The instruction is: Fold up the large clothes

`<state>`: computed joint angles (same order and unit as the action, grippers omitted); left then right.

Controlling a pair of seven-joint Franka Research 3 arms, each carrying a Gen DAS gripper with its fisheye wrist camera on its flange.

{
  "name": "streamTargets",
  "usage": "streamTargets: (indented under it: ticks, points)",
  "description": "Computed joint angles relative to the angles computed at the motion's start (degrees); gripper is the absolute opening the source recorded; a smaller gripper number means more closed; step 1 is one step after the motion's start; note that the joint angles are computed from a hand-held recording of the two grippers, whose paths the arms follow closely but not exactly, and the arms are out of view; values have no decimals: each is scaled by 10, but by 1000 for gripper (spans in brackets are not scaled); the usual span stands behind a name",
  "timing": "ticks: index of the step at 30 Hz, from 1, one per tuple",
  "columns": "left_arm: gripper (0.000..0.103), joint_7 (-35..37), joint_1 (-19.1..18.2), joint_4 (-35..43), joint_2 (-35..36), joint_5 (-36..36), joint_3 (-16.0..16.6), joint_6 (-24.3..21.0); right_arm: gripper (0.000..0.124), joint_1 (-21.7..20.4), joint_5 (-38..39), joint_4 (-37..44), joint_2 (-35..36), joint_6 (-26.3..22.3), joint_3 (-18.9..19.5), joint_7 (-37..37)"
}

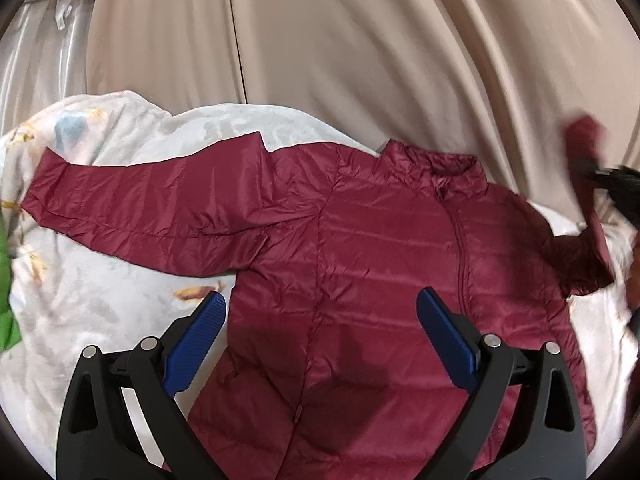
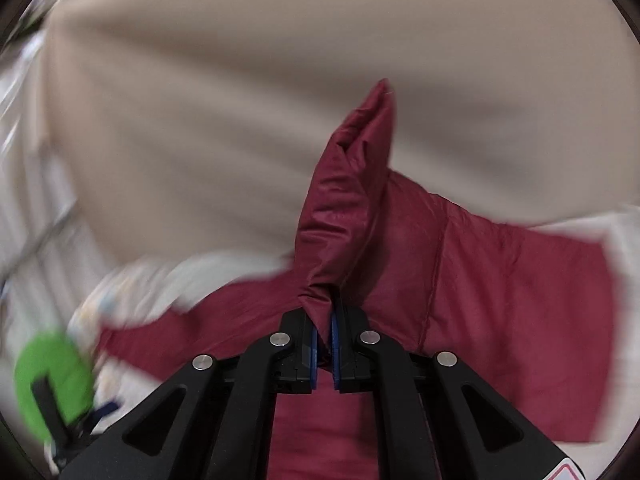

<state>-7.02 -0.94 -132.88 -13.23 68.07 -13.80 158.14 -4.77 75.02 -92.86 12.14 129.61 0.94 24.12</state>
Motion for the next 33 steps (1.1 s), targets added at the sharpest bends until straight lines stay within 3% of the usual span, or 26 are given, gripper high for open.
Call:
streamTargets:
  ticks: [4,8,12,14,18,20,21,23,25,28,29,32,33]
  points:
    - [94,1,10,-6,4,-13,17,40,15,79,-96,-30,13,23,39,11]
    - [94,34,24,-9,19,-51,34,87,23,111,-118,-100,-15,47,47,-3]
    - [94,67,37,6,54,-88,41,127,50,82,-61,-129,-48,14,19,-59]
    - [94,116,30,22,87,-141,50,154,55,63,-35,-140,-62,22,-4,-84]
    - [94,305,5,69,177,-361,46,173,58,26,-34,-122,-35,90,-39,-58]
    - [85,328,-9,90,205,-392,48,162,59,1,-55,-86,4,105,-52,6]
    - [72,338,-16,107,223,-403,50,156,60,-10,-61,-73,18,106,-51,25]
    - [48,305,-54,127,237,-364,83,141,60,-30,-81,-37,55,106,-51,70]
    - [10,325,-56,146,250,-371,83,147,60,-39,-107,-7,84,107,-43,108]
    - [3,282,-93,168,251,-305,127,154,59,-42,-135,23,114,118,-23,142]
    - [2,232,-119,179,246,-241,160,156,56,-41,-149,37,125,119,-17,153]
    - [2,136,-134,202,234,-119,190,151,6,-46,-161,44,131,127,12,138]
    - [2,118,-132,202,228,-96,190,147,4,-60,-122,30,117,138,31,102]
